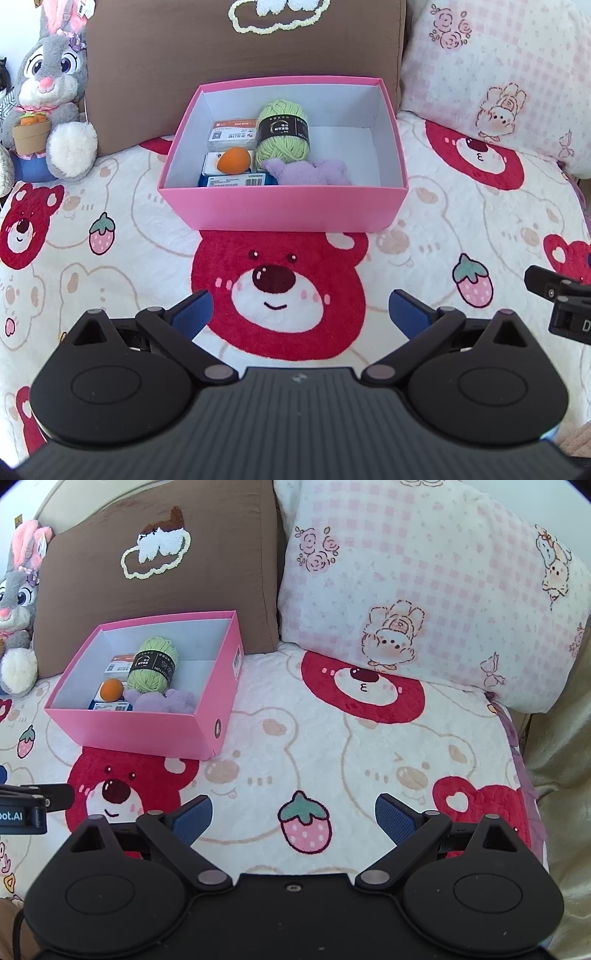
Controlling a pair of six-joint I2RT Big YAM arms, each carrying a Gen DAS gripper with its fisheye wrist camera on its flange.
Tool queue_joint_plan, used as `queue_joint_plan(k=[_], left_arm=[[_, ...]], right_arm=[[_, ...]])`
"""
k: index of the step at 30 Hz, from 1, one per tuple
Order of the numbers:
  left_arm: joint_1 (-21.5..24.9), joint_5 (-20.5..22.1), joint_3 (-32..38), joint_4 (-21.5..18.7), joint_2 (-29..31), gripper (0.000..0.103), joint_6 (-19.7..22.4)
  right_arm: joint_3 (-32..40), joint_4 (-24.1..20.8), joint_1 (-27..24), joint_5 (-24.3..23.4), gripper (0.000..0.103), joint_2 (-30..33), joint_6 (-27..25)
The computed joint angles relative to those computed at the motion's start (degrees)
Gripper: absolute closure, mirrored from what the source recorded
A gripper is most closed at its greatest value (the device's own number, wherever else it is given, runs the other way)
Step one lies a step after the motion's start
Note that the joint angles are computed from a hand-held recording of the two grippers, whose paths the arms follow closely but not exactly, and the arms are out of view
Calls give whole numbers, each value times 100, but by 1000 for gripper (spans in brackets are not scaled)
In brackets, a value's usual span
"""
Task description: Organize objects
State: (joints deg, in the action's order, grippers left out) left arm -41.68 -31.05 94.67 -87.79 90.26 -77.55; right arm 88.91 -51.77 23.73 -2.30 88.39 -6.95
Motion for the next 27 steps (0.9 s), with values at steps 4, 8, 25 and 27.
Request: queue_joint_plan(k=[4, 8, 25, 27], left_arm=[[25, 139, -24, 94, -12, 0, 61], [28, 165, -11, 82, 3, 0, 63], [30, 205, -144, 235, -125, 0, 10], [27, 199, -124, 193, -109, 0, -6]], right_arm=[[27, -53, -4, 9, 6, 22, 19], [31, -53, -6, 29, 6, 28, 2], [-56, -1, -34, 80, 6, -26, -6], [-50, -10, -49, 81, 6, -18, 3]])
